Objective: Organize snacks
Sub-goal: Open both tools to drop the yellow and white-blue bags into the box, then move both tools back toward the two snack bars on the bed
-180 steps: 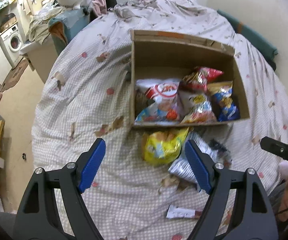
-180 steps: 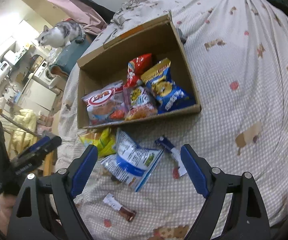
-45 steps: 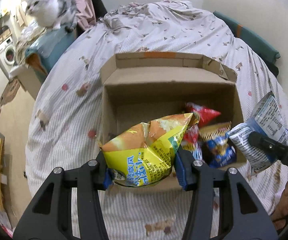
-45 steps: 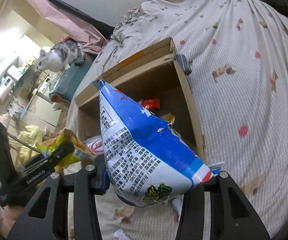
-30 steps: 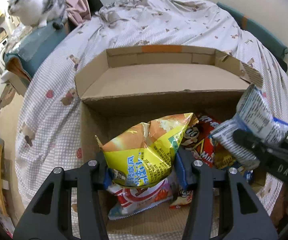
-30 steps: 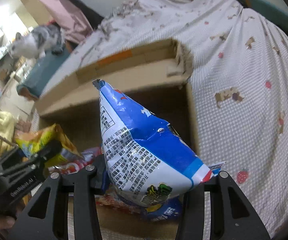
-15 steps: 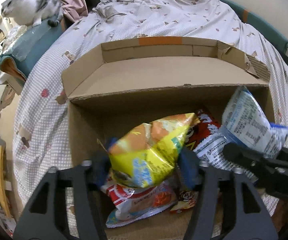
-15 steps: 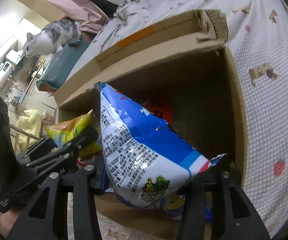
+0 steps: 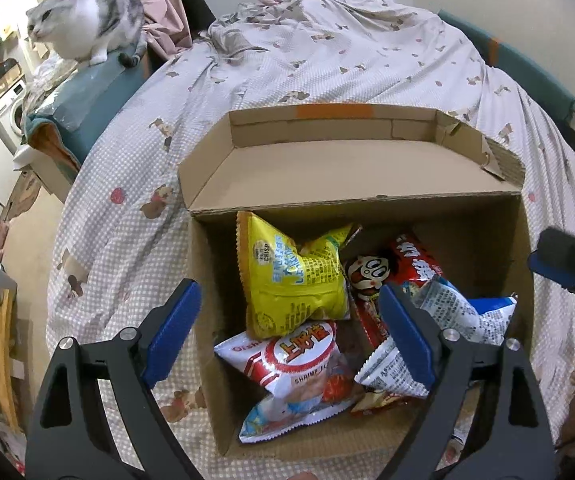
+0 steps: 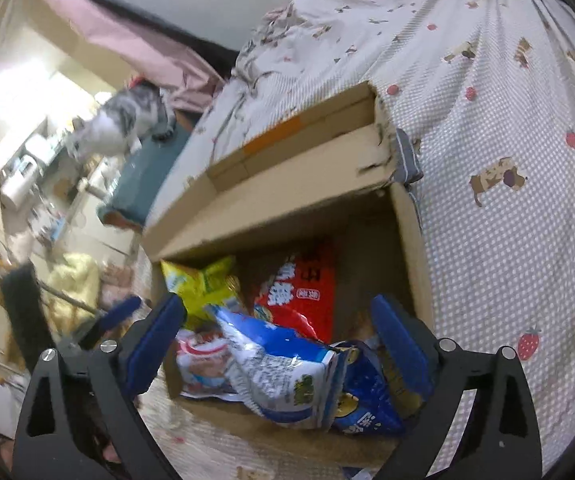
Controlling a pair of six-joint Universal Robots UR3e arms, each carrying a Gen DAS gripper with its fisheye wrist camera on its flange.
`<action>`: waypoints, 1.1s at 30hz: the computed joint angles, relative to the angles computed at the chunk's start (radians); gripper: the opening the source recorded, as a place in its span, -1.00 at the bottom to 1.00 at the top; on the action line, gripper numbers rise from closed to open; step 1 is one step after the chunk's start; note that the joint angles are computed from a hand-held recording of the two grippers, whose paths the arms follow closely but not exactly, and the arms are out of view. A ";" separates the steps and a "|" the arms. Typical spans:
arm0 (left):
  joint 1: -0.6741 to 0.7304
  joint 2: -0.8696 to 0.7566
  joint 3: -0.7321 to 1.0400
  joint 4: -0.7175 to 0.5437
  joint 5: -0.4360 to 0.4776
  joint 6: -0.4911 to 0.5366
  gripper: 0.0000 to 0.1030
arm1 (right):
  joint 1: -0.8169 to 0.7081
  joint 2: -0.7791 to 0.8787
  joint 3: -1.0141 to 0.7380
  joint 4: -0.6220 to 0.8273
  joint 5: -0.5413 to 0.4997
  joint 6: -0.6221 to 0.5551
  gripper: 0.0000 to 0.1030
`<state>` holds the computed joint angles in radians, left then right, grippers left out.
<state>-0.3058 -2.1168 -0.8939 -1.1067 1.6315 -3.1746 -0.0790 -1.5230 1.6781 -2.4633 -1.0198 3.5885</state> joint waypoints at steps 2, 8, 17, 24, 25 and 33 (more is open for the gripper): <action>0.001 0.021 -0.022 0.005 0.006 0.005 0.72 | -0.016 -0.022 0.014 0.004 0.002 0.007 0.90; 0.014 0.100 -0.112 0.026 0.006 0.004 0.72 | -0.053 -0.106 0.069 0.061 0.008 -0.004 0.90; 0.040 0.247 -0.293 0.044 -0.016 0.009 0.72 | -0.047 -0.225 0.135 0.138 -0.003 -0.019 0.90; 0.063 0.390 -0.484 0.079 -0.071 0.017 0.72 | 0.000 -0.327 0.206 0.197 -0.056 -0.019 0.90; 0.067 0.412 -0.514 0.086 -0.084 0.022 0.72 | 0.003 -0.340 0.218 0.206 -0.058 -0.016 0.90; 0.082 0.579 -0.717 0.050 -0.151 0.031 0.72 | 0.039 -0.437 0.290 0.273 -0.096 -0.002 0.90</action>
<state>-0.2243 -1.5383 -1.6112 -1.0564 1.4806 -3.1436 -0.0397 -1.9597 1.9677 -2.1903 -1.1154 3.5869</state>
